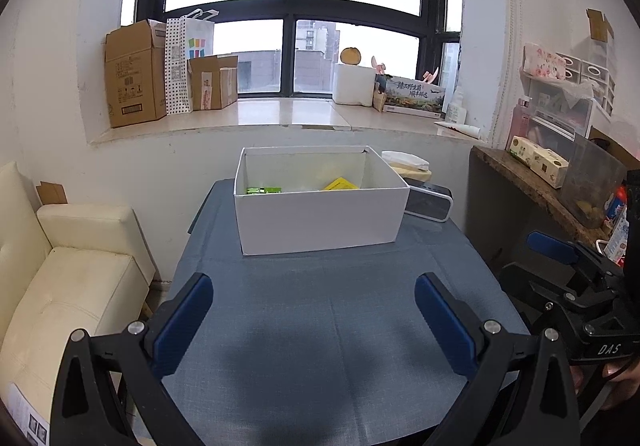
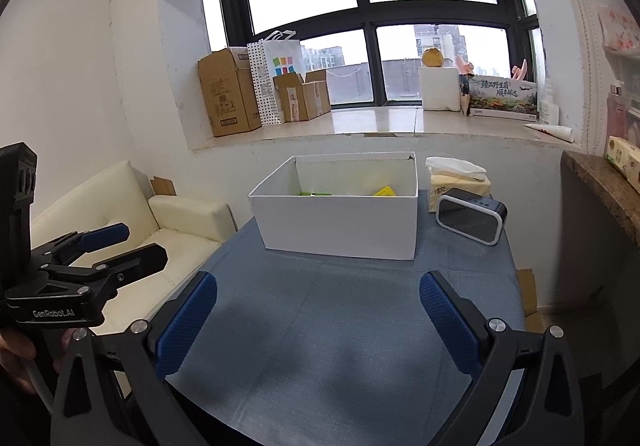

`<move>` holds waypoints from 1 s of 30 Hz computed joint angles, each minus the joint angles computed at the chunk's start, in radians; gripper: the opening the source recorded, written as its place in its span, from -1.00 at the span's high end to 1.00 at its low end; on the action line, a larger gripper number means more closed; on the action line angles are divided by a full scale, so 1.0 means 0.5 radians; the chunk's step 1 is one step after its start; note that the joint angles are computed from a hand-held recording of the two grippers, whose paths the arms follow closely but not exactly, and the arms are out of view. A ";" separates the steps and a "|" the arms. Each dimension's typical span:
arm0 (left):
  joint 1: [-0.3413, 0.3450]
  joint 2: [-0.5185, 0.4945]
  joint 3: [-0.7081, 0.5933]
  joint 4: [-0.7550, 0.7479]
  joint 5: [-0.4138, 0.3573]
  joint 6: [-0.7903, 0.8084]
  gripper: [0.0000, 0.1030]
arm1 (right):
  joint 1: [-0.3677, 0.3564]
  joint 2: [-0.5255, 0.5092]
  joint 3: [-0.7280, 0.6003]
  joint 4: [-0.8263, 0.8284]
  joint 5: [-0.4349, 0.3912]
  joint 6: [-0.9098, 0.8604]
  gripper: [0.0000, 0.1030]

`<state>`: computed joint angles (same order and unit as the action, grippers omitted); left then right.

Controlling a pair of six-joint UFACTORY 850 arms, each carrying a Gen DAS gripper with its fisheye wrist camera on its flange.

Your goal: Organize snacks

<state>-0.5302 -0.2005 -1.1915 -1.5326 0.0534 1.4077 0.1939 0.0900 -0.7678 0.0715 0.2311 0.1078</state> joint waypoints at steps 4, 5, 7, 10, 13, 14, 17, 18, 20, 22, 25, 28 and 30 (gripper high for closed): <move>0.002 0.003 0.003 0.061 -0.009 -0.061 -1.00 | 0.000 0.000 -0.001 0.001 -0.005 -0.002 -1.00; 0.004 0.003 0.003 0.065 -0.012 -0.064 -1.00 | 0.002 0.000 -0.001 0.015 -0.004 -0.014 -1.00; 0.007 -0.001 0.002 -0.022 -0.017 0.023 -1.00 | 0.000 0.003 0.002 -0.013 -0.001 0.007 -1.00; 0.012 -0.004 0.002 -0.094 -0.029 0.091 -1.00 | 0.002 0.004 0.002 0.012 -0.004 -0.024 -1.00; 0.017 -0.004 0.001 -0.222 -0.033 0.221 -1.00 | 0.008 0.003 0.004 0.044 -0.006 -0.051 -1.00; 0.018 -0.003 0.002 -0.217 -0.034 0.218 -1.00 | 0.010 0.002 0.002 0.048 -0.008 -0.054 -1.00; 0.017 -0.002 0.005 -0.128 -0.034 0.122 -1.00 | 0.014 -0.001 -0.002 0.068 -0.013 -0.076 -1.00; 0.018 -0.001 0.007 -0.073 -0.033 0.069 -1.00 | 0.014 0.000 0.000 0.074 -0.010 -0.083 -1.00; 0.019 0.002 0.011 0.069 -0.033 -0.070 -1.00 | 0.010 0.002 0.000 0.044 -0.013 -0.059 -1.00; 0.020 0.001 0.012 0.077 -0.041 -0.077 -1.00 | 0.012 0.003 -0.001 0.067 -0.012 -0.085 -1.00; 0.017 0.003 0.016 0.033 -0.036 -0.030 -1.00 | 0.011 0.006 0.002 0.058 -0.016 -0.073 -1.00; 0.015 0.011 0.022 0.146 -0.034 -0.142 -1.00 | 0.013 0.006 -0.001 0.074 -0.020 -0.090 -1.00; 0.015 0.012 0.021 0.199 -0.033 -0.197 -1.00 | 0.015 0.008 -0.001 0.091 -0.020 -0.109 -1.00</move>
